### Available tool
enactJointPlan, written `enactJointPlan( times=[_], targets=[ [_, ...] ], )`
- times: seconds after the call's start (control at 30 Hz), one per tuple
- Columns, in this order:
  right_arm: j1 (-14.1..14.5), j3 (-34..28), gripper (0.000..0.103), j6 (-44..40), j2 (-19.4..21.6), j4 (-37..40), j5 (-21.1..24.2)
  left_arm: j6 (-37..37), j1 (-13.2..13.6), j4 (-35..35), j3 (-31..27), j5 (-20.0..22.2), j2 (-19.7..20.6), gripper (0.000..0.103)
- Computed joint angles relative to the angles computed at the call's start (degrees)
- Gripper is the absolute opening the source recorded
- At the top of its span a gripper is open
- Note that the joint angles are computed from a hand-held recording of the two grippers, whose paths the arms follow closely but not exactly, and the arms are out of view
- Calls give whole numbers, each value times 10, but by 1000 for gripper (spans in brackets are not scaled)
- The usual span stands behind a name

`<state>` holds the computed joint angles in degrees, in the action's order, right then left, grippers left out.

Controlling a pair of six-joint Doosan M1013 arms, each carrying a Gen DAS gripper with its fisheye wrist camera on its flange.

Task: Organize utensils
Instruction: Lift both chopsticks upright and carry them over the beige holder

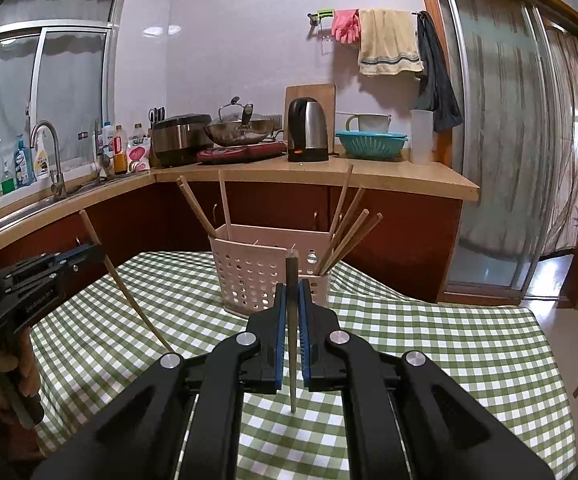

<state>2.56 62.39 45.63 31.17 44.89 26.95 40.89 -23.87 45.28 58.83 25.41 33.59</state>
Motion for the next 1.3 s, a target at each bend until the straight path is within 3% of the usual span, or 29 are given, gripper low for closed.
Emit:
enactJointPlan(
  times=[0.37, 0.7, 1.0, 1.3],
  targets=[
    [-2, -7, 7, -11, 2, 24, -3, 28, 6, -34, -10, -14, 4, 6],
    [-7, -41, 7, -103, 10, 130, -17, 86, 10, -81, -63, -49, 17, 6],
    [-5, -117, 7, -151, 44, 184, -31, 88, 10, -43, -167, -62, 63, 6],
    [-1, -223, 7, -105, 105, 154, -28, 151, 17, -91, -287, -23, 126, 6]
  ],
)
